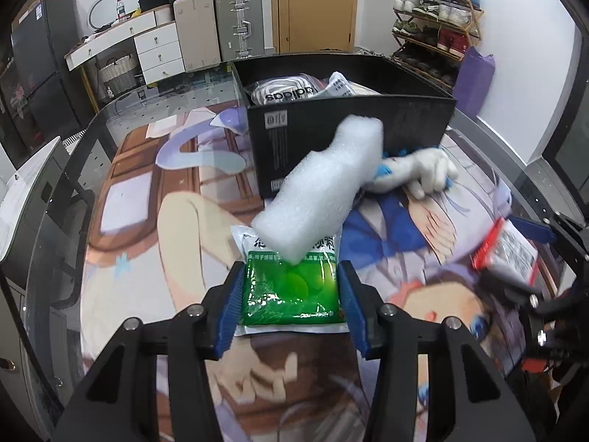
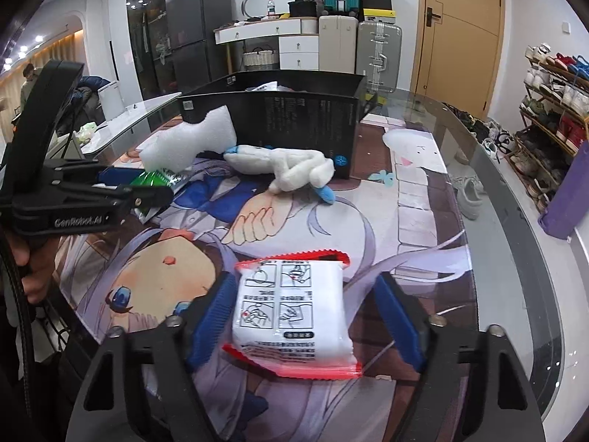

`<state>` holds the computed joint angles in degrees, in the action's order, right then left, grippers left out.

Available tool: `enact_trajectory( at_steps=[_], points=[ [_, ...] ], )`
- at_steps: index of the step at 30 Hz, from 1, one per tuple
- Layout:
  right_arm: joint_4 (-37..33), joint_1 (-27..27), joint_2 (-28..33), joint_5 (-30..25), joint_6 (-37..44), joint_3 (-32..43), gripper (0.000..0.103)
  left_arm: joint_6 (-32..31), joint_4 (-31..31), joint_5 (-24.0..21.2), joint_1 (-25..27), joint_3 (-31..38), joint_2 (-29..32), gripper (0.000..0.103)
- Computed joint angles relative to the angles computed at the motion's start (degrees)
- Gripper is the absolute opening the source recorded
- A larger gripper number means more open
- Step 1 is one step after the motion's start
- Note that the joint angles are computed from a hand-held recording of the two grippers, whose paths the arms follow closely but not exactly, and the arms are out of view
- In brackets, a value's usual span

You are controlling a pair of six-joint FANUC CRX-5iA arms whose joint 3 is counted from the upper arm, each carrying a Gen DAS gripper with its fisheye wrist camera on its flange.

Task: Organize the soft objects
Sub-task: 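Close right tool on snack bag while left tool grasps green printed packet, then carry snack bag with right tool over black box while left tool carries green packet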

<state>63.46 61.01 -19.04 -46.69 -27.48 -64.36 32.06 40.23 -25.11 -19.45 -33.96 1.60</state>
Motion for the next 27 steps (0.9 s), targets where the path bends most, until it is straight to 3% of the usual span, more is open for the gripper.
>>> enact_trajectory(
  at_steps=[4, 6, 13, 27],
  points=[
    [0.15, 0.35, -0.18, -0.42, -0.70, -0.16, 0.063, -3.60, 4.15, -0.13, 0.36, -1.91, -0.95, 0.048],
    [0.57, 0.06, -0.30, -0.24, -0.82, -0.24, 0.051, -5.50, 6.58, 0.12, 0.30, -2.88, -1.60, 0.048],
    [1.92, -0.31, -0.24, 0.10, -2.37, -0.40, 0.047, -10.08, 11.96, -0.15, 0.90, -5.94, -4.37, 0.048],
    [2.27, 2.47, -0.98, -5.20, -1.99, 1.75, 0.047, -13.54, 17.66, -1.59, 1.51, -8.72, -7.95, 0.048]
  ],
)
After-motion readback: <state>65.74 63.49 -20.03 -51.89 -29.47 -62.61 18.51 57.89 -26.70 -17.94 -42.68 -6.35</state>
